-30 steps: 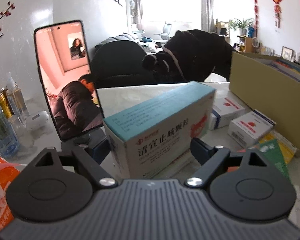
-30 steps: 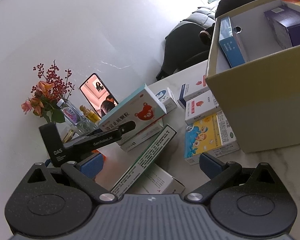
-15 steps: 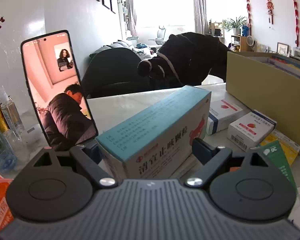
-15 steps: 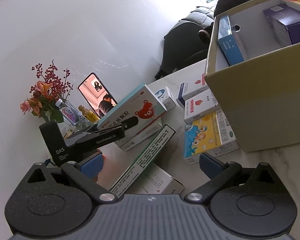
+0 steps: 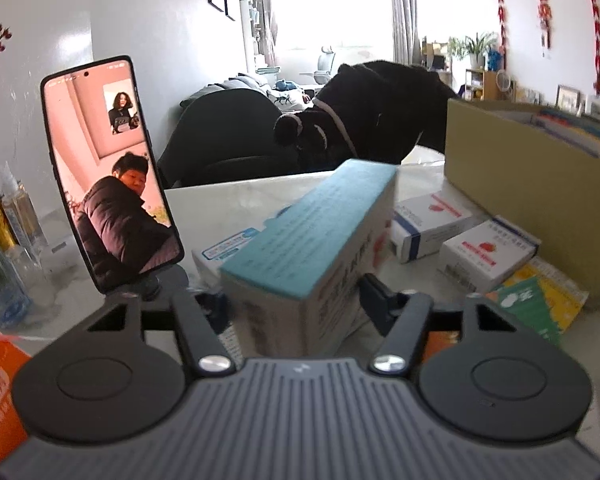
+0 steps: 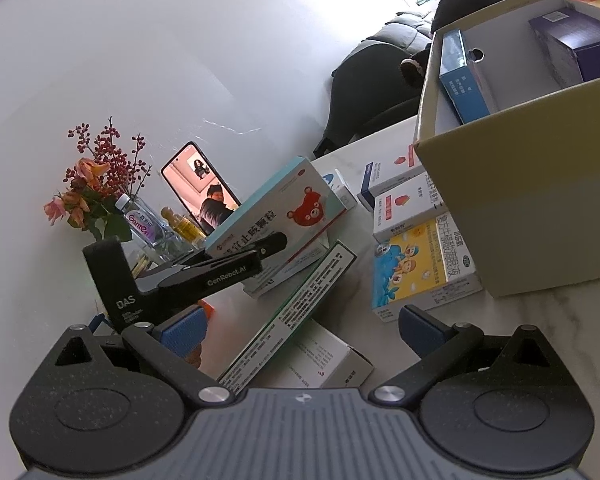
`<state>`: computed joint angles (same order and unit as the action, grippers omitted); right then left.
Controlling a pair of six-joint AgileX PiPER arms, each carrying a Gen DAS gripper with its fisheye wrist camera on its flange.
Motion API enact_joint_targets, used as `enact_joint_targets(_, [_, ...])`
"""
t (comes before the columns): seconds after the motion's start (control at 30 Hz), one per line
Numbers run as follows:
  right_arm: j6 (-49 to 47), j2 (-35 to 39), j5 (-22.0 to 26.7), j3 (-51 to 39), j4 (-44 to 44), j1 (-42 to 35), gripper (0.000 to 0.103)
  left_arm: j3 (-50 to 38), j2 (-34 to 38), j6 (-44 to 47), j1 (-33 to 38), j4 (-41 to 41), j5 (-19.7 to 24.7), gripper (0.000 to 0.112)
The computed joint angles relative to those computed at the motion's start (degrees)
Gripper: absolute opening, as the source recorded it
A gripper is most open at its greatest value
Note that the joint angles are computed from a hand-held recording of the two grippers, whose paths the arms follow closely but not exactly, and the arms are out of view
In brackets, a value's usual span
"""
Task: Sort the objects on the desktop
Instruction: 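Grasp the teal red-bear box by its end with the left gripper and lift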
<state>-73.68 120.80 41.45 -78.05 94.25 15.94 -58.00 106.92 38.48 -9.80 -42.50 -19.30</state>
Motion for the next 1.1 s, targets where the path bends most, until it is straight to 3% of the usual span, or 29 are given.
enact_joint_targets(0.2, [-1.44,-0.42,0.30,0.96,1.20,0.01,0.102,0.79,-0.05,-4.51,-2.01,0.19,-2.33,0.036])
enact_joint_targets(0.6, [-0.88,-2.87,0.69,1.20,-1.17,-0.78,0.102,2.60,-3.29,4.53,-7.83,-11.95,-6.17,0.035])
enact_joint_targets(0.9, [3.33,-4.08,3.78,-2.82,-9.24,-2.12,0.102,0.87,-5.25,20.10,-14.22,-34.61,-8.54,0.035])
enact_joint_targets(1.0, [9.35,-3.45,5.10,-6.35,-14.66,-2.69,0.102,-0.87,-5.45,26.52,-15.87,-43.52,-9.06,0.035])
enact_joint_targets(1.1, [16.21,-1.83,7.26,-11.03,-19.28,-3.29,0.102,-1.09,-5.67,26.93,-17.43,-46.26,-10.53,0.035])
